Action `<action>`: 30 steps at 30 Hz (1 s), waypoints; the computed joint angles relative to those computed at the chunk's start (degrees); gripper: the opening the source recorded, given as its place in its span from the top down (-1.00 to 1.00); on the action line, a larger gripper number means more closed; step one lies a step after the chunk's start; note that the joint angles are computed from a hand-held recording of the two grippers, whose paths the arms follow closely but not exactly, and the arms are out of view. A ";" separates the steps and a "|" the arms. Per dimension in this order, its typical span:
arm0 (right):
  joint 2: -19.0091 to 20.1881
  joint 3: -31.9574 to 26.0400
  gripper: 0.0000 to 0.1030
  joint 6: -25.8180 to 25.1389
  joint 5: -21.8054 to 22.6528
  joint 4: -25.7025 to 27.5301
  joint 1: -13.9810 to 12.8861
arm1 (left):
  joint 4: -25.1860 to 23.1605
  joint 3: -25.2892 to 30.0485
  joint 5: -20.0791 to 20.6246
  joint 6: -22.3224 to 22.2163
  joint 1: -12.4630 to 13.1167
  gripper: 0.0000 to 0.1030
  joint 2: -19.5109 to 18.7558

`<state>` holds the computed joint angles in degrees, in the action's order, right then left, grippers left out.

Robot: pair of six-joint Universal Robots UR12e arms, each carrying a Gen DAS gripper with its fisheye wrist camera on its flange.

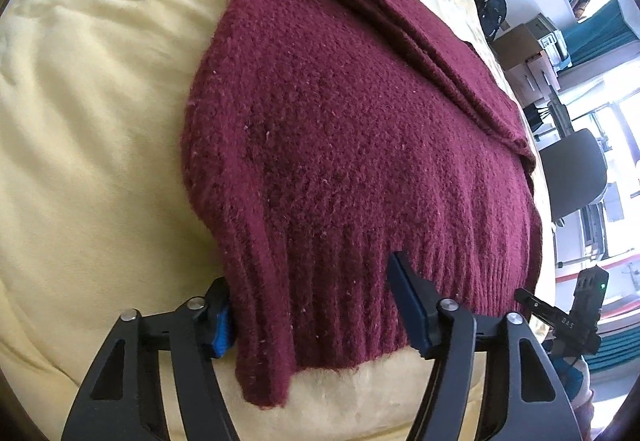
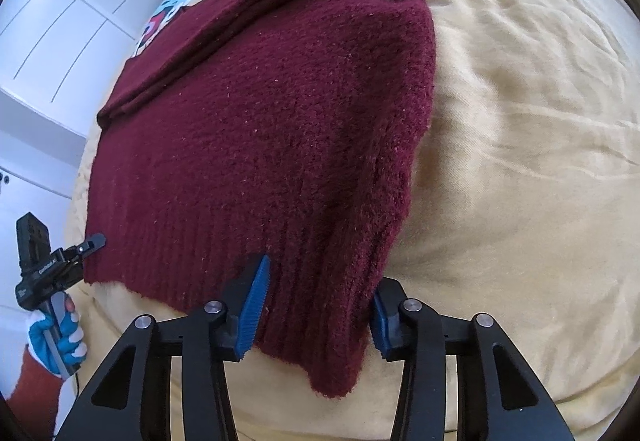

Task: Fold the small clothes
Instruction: 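Close both tools on the sweater hem, one at each hem corner, then lift the hem with both tools and fold it over toward the collar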

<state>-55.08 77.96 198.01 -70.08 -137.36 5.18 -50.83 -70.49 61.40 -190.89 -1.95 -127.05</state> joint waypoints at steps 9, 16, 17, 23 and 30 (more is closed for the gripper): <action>-0.45 1.04 0.32 0.45 1.25 -0.88 -0.27 | -1.06 -0.19 -0.70 1.00 0.11 0.24 0.26; -0.85 1.97 0.56 1.27 2.71 -1.83 -0.55 | -2.30 0.00 -0.98 2.14 -0.15 0.39 0.34; -0.89 1.99 0.63 1.04 2.80 -1.75 -0.53 | -2.46 0.33 -0.91 2.20 -0.29 0.45 0.18; -0.87 1.50 0.75 -0.20 2.21 -1.40 -0.26 | -3.05 1.07 0.07 3.15 -0.58 0.83 0.01; -1.34 1.58 0.79 -0.66 3.22 -4.27 -0.46 | -1.13 1.64 1.63 5.16 -1.12 0.85 0.32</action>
